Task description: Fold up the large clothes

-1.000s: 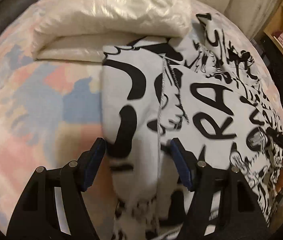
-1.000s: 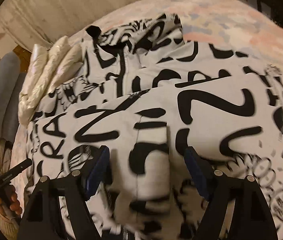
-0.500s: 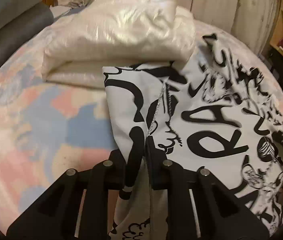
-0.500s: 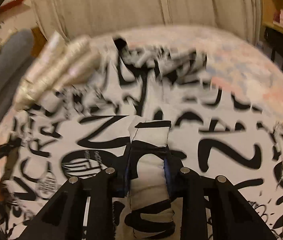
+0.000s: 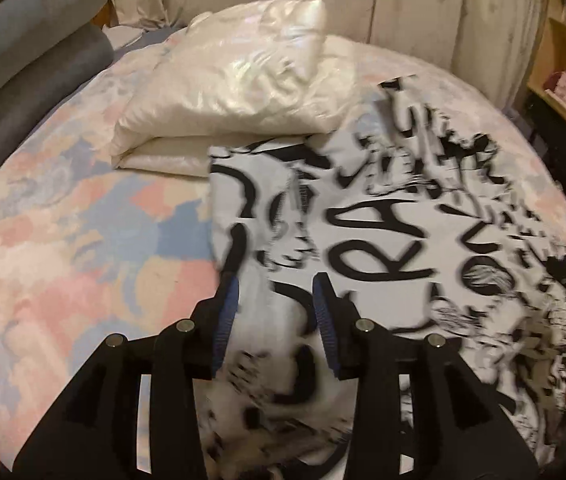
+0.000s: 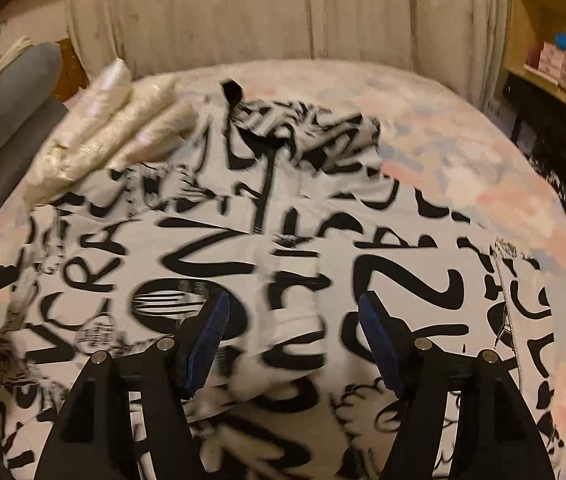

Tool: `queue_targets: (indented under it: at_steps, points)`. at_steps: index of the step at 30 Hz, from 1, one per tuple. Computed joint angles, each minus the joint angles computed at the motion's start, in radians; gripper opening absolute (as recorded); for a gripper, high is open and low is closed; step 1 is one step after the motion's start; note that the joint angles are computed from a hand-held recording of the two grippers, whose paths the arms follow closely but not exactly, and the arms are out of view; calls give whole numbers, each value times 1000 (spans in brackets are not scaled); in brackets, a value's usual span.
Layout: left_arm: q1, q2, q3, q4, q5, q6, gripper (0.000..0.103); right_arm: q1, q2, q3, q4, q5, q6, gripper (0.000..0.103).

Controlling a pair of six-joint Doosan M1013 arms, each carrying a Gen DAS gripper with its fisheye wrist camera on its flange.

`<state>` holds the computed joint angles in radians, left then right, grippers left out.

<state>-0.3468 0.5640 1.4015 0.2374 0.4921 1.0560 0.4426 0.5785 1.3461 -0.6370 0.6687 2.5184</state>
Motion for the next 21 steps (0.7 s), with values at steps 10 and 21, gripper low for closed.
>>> queue_targets:
  at_steps: [10, 21]
  points:
    - [-72, 32, -13, -2, 68, 2, 35, 68, 68, -86, 244, 28, -290, 68]
    - [-40, 40, 18, -42, 52, 20, 35, 38, 5, 58, -60, 153, 4, 65]
